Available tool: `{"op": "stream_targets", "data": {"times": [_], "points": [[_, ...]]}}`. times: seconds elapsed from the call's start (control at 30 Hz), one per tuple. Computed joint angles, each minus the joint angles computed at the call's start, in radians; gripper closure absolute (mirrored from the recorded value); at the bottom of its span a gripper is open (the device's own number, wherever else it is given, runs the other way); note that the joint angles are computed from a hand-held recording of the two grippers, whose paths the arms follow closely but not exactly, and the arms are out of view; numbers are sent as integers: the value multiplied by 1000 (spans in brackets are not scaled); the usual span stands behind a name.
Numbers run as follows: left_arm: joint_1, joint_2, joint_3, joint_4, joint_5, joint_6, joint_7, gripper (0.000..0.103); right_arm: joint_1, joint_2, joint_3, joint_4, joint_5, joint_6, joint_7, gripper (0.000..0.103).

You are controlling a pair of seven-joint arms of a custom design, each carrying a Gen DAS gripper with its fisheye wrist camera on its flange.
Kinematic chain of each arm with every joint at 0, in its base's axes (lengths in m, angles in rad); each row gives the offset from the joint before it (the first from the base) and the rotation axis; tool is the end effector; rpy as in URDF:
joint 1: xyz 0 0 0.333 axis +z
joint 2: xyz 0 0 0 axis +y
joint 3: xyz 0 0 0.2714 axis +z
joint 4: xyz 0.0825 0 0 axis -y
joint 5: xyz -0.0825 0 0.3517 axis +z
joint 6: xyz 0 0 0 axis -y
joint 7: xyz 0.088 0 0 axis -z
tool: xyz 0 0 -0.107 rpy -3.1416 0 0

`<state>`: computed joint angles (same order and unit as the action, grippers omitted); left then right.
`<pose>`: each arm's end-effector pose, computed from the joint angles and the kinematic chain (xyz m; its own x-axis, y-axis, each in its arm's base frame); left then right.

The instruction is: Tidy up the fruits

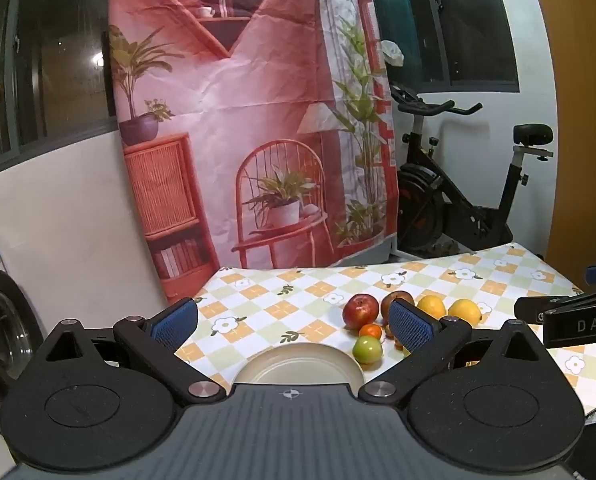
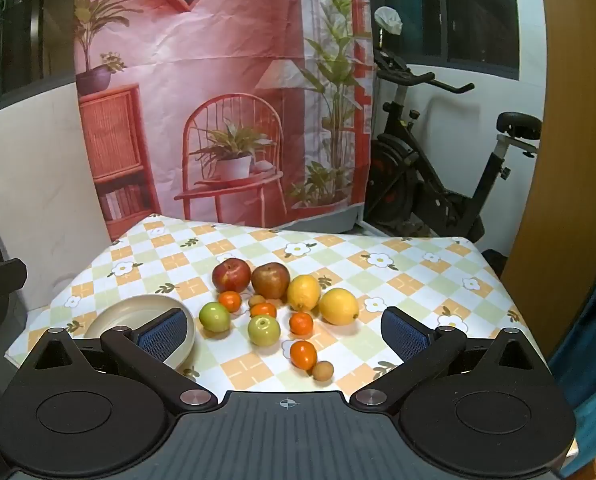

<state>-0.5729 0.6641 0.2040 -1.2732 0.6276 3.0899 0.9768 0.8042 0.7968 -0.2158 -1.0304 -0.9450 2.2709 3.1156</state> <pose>0.6305 -0.3470 0.4693 -0.3804 -0.9097 -0.1666 -0.2970 0.2907 -0.9095 0.5928 0.4430 0.4164 -0.3210 -0.9440 -0.0762 -0.4428 0.2207 -0.8690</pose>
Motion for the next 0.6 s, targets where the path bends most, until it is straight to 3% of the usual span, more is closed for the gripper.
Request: {"op": "stream_targets", "data": {"times": [0.03,0.07,0.6], "points": [[-34,9,60,10,57,15,-61,1,1,0,-1,-1,-1,-1,0,0],[-52,10,84,5,43,21,-62,1,0,-1,0,-1,1,-2,-2,0],[-22,-1,32,4,61,-5,-71,1,2,-8,1,-13,-8,0,6,0]]}}
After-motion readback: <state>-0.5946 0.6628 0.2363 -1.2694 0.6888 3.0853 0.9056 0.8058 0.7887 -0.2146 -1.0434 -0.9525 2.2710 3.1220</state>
